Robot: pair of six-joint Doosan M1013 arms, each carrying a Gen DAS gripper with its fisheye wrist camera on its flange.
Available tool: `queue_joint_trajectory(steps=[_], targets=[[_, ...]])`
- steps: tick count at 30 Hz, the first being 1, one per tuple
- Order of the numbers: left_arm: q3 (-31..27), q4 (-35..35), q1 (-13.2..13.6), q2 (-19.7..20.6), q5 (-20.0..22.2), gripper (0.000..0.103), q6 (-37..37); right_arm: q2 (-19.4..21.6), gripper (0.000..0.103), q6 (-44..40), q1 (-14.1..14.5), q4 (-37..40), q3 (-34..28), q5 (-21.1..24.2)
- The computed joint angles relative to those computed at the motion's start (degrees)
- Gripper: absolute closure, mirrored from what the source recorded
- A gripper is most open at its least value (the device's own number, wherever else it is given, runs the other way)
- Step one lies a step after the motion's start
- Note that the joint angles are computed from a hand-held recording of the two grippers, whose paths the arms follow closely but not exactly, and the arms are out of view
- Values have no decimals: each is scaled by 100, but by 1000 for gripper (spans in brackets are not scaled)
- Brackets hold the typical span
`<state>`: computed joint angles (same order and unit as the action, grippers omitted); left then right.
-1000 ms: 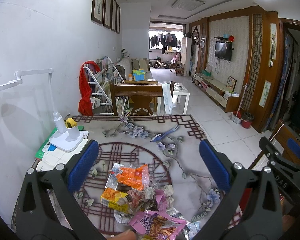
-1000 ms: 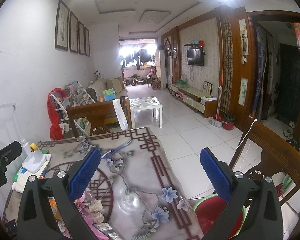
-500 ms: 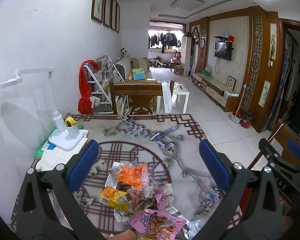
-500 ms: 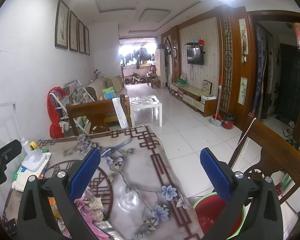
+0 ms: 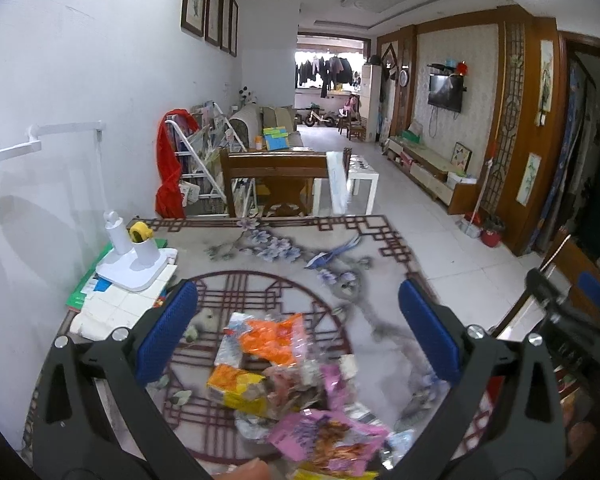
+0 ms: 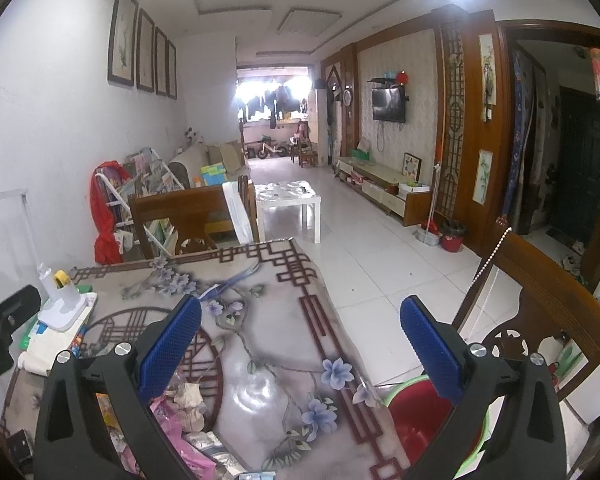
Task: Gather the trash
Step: 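Grasp a pink bag with the left tool while the right tool grasps a pink snack bag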
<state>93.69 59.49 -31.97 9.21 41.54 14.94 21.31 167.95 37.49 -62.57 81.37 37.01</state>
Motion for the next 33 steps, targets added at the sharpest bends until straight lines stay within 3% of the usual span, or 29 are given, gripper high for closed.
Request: queue_joint_trajectory(steps=[3, 10, 14, 21, 22, 24, 26, 29, 33], targets=[[180, -173, 102, 1, 104, 4, 310, 51, 7, -462, 35, 406, -89, 150], [1014, -2226, 704, -132, 197, 6, 1732, 236, 7, -1854, 103, 1666, -284, 447], [1438, -2650, 990, -116, 431, 24, 1873, 321, 7, -2607, 83, 2547, -288, 319], [1771, -4039, 1502, 39, 45, 59, 2817, 569, 7, -4675, 42, 4625, -577, 270], [1802, -4263, 1555, 52, -29, 70, 2992, 613, 7, -5066, 37, 4961, -608, 279], [1867, -4417, 1597, 21, -205, 77, 3114, 713, 7, -5753, 10, 5576, -718, 480], [1884, -4638, 1609, -58, -329, 93, 3427, 838, 10, -6332, -35, 6226, -866, 768], [1863, -4490, 1550, -202, -463, 96, 3526, 985, 12, -6783, -75, 6735, -993, 938], [1782, -4490, 1556, -385, -800, 96, 3678, 1222, 30, -6819, -64, 6564, -1267, 1293]])
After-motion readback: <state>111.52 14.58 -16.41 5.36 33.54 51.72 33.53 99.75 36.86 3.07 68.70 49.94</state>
